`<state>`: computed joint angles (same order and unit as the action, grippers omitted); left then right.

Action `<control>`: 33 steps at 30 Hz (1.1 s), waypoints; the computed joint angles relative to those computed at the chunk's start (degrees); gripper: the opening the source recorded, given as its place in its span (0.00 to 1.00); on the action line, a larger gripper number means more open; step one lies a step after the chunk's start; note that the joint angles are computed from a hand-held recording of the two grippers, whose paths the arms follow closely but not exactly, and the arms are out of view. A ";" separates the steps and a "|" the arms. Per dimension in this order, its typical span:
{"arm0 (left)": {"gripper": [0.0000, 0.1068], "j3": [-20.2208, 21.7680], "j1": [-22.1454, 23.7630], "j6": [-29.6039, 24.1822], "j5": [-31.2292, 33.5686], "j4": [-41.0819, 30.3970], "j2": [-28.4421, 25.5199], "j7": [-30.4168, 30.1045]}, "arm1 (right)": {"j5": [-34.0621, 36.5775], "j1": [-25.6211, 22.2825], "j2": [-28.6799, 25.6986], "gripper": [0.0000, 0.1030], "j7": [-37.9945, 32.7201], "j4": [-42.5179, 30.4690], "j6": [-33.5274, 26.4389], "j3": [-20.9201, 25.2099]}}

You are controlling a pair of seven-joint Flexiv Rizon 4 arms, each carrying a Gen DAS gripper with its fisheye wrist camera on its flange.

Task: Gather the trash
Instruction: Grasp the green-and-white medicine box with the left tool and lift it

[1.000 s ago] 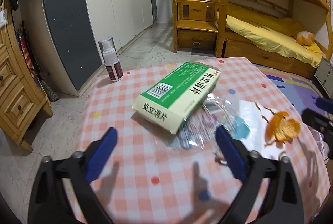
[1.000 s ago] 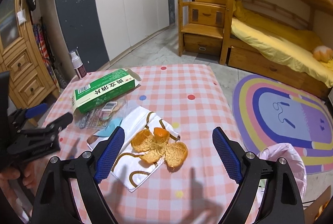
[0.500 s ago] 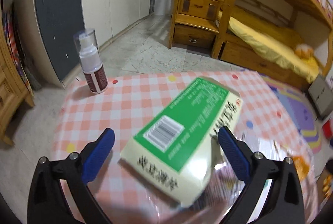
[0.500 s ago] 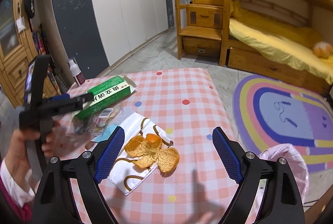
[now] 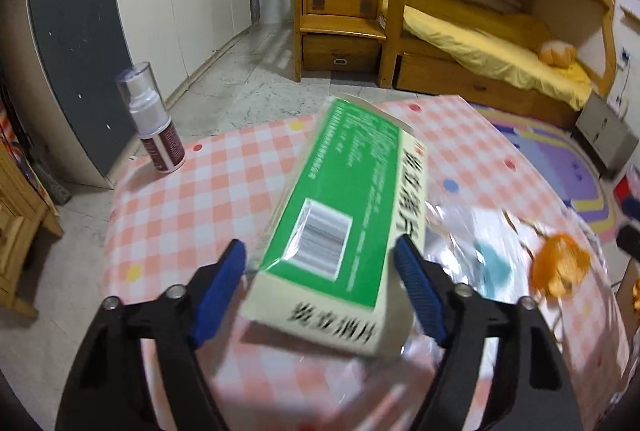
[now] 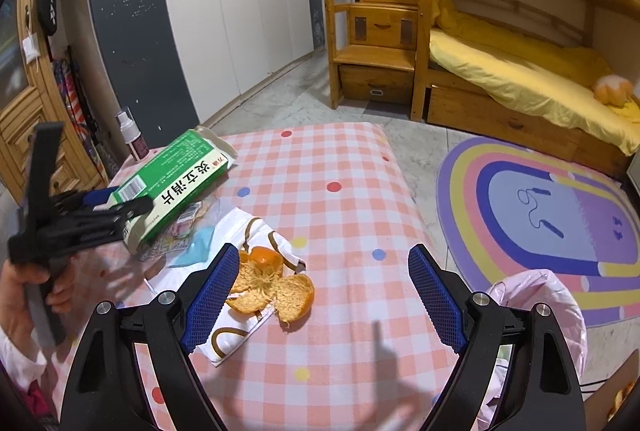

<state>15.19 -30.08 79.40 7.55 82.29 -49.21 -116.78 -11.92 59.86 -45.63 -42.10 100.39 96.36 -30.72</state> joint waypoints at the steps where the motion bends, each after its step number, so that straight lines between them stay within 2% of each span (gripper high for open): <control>1: 0.60 0.36 -0.57 0.07 0.24 0.86 0.63 -0.43 | 0.08 0.01 0.14 0.83 -0.04 0.25 0.24 0.04; 2: 0.56 0.59 -1.21 0.37 0.53 2.05 1.48 -0.94 | 0.22 0.15 0.27 0.83 -0.08 0.51 0.51 0.00; 5: 0.53 0.03 -2.30 0.29 0.82 5.53 3.92 -1.85 | 0.86 0.87 0.67 0.83 -0.61 1.48 1.48 -0.36; 6: 0.54 1.27 -3.63 -0.28 1.25 6.01 4.36 -3.03 | 1.29 1.43 0.85 0.83 -0.82 1.99 2.00 -0.75; 7: 0.57 3.66 -5.73 -1.19 2.16 6.16 4.50 -5.15 | 1.71 1.69 0.97 0.83 -1.14 2.26 2.30 -0.91; 8: 0.70 6.61 -8.28 -2.53 3.45 5.87 4.40 -8.00 | 2.17 2.05 1.04 0.83 -1.44 2.47 2.55 -1.15; 10: 0.88 11.60 -12.35 -3.31 6.54 5.70 4.23 -14.10 | 3.20 3.04 1.07 0.83 -2.07 2.98 2.94 -1.97; 12: 0.90 15.23 -15.19 -3.68 9.12 4.71 3.71 -19.17 | 4.05 3.75 1.02 0.83 -2.58 3.19 2.93 -2.51; 17: 0.90 12.38 -12.88 -5.51 9.55 1.70 3.16 -24.02 | 5.29 4.71 0.59 0.83 -3.20 2.93 2.49 -3.30; 26: 0.90 8.56 -10.82 -22.31 12.67 -11.78 -2.10 -25.50 | 5.07 4.79 0.68 0.83 -4.11 3.38 2.01 -3.84; 30: 0.90 4.54 -7.64 -25.76 12.99 -13.91 -2.99 -25.53 | 5.42 3.84 1.15 0.83 -4.13 3.93 2.23 -3.22; 33: 0.90 1.80 -5.55 -25.60 14.30 -13.88 -2.91 -25.84 | 5.53 3.29 1.38 0.83 -4.21 4.03 2.45 -2.69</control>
<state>16.99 -35.63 53.79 21.85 68.41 -52.12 -142.62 -6.39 63.16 -44.24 -46.31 104.42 98.81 -33.40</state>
